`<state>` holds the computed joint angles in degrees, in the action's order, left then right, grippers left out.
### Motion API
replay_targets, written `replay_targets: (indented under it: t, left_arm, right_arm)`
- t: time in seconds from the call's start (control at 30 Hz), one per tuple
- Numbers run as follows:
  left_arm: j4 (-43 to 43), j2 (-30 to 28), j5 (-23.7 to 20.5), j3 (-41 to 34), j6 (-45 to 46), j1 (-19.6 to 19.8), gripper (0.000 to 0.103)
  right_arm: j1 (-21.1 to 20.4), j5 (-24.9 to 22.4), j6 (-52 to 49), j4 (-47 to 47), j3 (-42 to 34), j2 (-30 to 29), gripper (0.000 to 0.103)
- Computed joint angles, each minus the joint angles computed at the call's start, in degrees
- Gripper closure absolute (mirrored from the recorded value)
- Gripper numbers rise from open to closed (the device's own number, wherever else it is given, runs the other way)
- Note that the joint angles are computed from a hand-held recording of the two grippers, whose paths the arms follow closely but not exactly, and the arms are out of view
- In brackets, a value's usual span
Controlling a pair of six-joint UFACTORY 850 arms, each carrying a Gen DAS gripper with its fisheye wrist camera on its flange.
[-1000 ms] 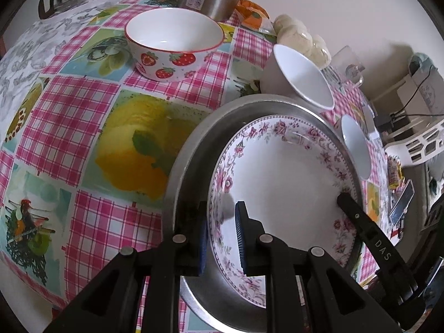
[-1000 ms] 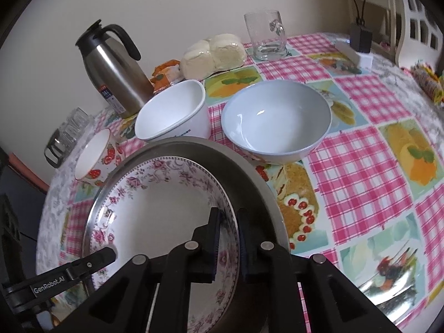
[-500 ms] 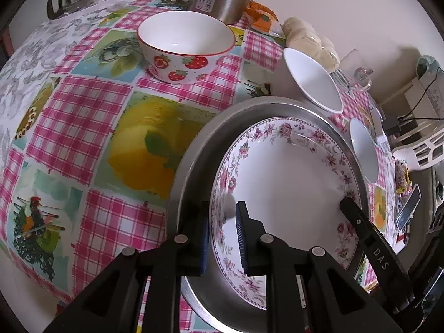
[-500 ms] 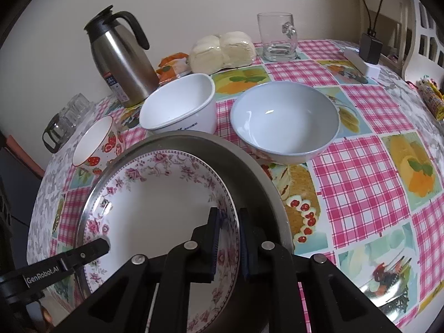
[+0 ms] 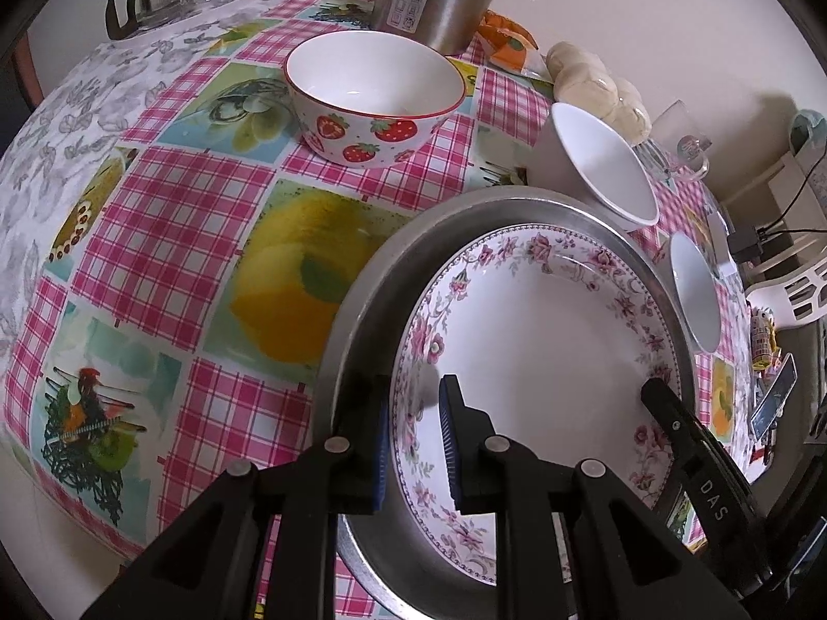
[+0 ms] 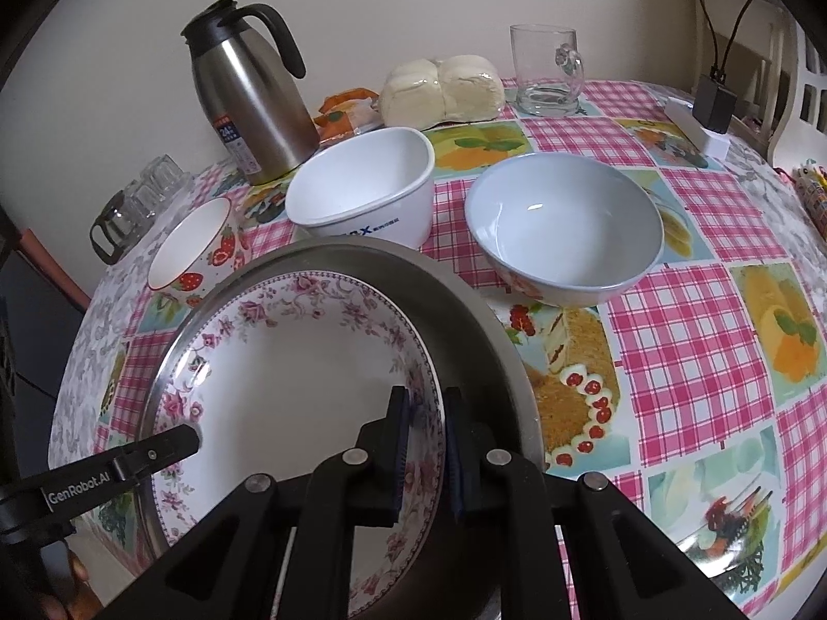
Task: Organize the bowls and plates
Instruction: 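Lower the floral plate into the steel basin with the right gripper, then open the right gripper to release the floral plate rim, then reach the right gripper to the rim of the strawberry-print bowl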
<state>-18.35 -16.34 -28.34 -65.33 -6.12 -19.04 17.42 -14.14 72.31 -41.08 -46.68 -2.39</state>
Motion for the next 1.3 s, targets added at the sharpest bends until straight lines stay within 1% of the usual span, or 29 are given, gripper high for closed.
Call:
replay_targets:
  t: [0.1,0.13,0.17,0.2,0.33,0.4,0.43,0.47,0.5,0.53,0.57,0.63,0.7,0.77,0.83,0.9,0.93,1.0,1.03,1.13,1.23,1.3]
  left_arm:
    - [1.3,0.2,0.6,-0.1,-1.1,-0.2,0.082]
    - [1.7,0.5,0.8,-0.1,-1.4,-0.3,0.079]
    - [2.0,0.9,1.2,0.0,-1.5,-0.3,0.074]
    - [2.8,1.4,1.6,0.2,-2.2,-0.5,0.071]
    - [3.5,3.0,3.1,0.9,-2.3,-0.6,0.069]
    - [2.7,3.9,4.5,1.4,-1.3,-0.6,0.059]
    - [3.2,4.2,5.1,1.5,-1.8,-0.7,0.049]
    - [4.6,4.6,5.6,1.6,-3.2,-0.9,0.043]
    - [6.2,4.7,5.9,1.6,-4.7,-1.1,0.042]
    - [7.7,4.7,5.8,1.4,-6.1,-1.2,0.041]
    - [9.9,4.6,5.6,1.3,-8.2,-1.4,0.041]
    - [13.2,4.2,4.9,0.9,-11.2,-1.5,0.037]
    - [16.7,3.6,4.0,0.5,-14.5,-1.7,0.036]
    - [18.8,3.0,3.2,0.2,-16.6,-1.8,0.033]
    - [20.8,2.9,2.7,0.1,-18.6,-1.8,0.022]
    - [23.0,2.8,2.7,0.2,-20.8,-1.9,0.022]
    - [23.7,3.0,2.7,0.3,-21.5,-1.9,0.021]
    - [25.2,3.0,2.8,0.4,-23.0,-2.0,0.018]
    - [25.9,3.1,3.0,0.5,-23.6,-1.9,0.014]
    - [28.0,3.4,3.8,0.9,-26.0,-1.9,0.012]
    - [29.7,3.6,4.3,1.0,-27.9,-1.8,0.01]
    - [30.0,3.6,4.6,1.1,-28.2,-1.8,0.008]
  right_arm:
    - [-0.2,-0.1,3.8,-3.3,0.3,0.8,0.087]
    - [-0.1,-0.1,5.0,-4.3,0.5,1.1,0.087]
    - [-0.1,0.0,6.2,-5.4,0.6,1.4,0.087]
    - [-0.1,0.1,7.0,-6.3,0.7,1.7,0.087]
    - [0.3,0.6,13.2,-12.8,1.1,3.0,0.087]
    - [0.5,0.8,16.8,-16.8,1.4,3.7,0.087]
    - [0.6,0.7,17.9,-18.1,1.3,3.8,0.087]
    - [0.9,0.1,19.2,-19.5,1.3,3.9,0.082]
    - [1.1,-0.4,20.8,-21.4,1.3,4.0,0.069]
    - [1.3,-0.6,21.5,-22.2,1.4,4.1,0.062]
    - [1.4,-0.9,21.9,-22.6,1.3,4.0,0.053]
    - [1.6,-1.3,21.5,-22.5,1.1,3.8,0.05]
    - [1.7,-1.6,20.5,-21.7,0.9,3.5,0.042]
    - [1.8,-1.8,20.3,-21.6,0.9,3.4,0.037]
    - [1.8,-2.1,20.1,-21.7,0.9,3.3,0.032]
    - [1.8,-2.5,20.1,-21.9,0.8,3.1,0.026]
    - [1.8,-2.6,20.0,-21.9,0.8,3.1,0.025]
    - [1.8,-2.7,19.8,-21.6,0.8,3.0,0.022]
    - [1.7,-2.8,19.9,-21.7,0.9,3.0,0.02]
    - [1.5,-2.6,19.8,-21.4,0.9,3.0,0.016]
    - [1.6,-2.6,19.4,-21.0,0.9,2.8,0.01]
    - [1.6,-2.5,19.4,-21.3,0.9,2.8,0.003]
